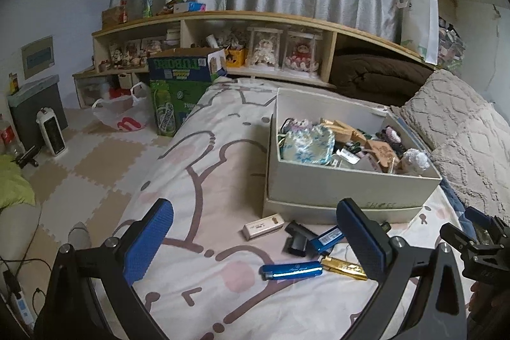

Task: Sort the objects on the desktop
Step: 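Move both tools back from the box toward the items on the bedspread, then lower both tools toward the blue lighter and green clothespin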

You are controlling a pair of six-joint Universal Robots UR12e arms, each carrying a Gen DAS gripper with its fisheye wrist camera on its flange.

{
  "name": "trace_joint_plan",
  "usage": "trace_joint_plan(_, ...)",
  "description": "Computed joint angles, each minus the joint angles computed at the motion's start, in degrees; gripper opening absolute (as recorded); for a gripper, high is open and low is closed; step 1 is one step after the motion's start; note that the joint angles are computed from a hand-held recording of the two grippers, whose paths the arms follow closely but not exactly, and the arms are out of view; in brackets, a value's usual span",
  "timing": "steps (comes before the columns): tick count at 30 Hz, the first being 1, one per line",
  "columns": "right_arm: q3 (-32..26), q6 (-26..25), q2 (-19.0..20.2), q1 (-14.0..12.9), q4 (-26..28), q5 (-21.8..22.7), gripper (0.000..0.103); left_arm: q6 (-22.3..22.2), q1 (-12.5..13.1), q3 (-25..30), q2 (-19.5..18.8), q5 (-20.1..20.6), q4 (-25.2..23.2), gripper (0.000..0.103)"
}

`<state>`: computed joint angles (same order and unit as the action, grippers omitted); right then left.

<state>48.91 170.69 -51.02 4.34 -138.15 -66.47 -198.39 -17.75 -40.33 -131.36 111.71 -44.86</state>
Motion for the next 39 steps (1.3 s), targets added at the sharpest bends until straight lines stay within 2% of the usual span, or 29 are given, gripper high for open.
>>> trace_joint_plan(10, -4.5, -2.9, 2.6, 1.4, 10.1, -1.5, 0.103, -3.1, 0.4, 1.2, -1.3, 0.1, -9.0, 0.103)
trace_joint_plan(16, -6.9, -6.7, 4.4, 2.9, 14.1, -5.3, 0.103, -4.6, 0.5, 3.5, -3.1, -0.6, -13.9, 0.103)
trace_joint_plan(23, -10.4, -8.7, 6.5, 4.0, 18.5, -8.7, 0.103, -7.1, 0.9, 7.1, -5.7, -0.8, -19.1, 0.103)
trace_joint_plan(29, -11.9, -9.4, 7.8, 5.1, 19.3, -12.0, 0.103, -8.0, 1.0, 10.4, -7.9, -1.0, -22.9, 0.103)
trace_joint_plan(33, -12.9, -7.0, 8.7, 5.9, 19.4, -15.9, 0.103, -6.7, 1.0, 14.3, -10.1, -0.2, -26.9, 0.103)
trace_joint_plan(39, -13.1, -6.5, 9.1, 5.8, 19.7, -14.4, 0.103, -5.8, 1.1, 16.3, -11.3, -0.6, -28.9, 0.103)
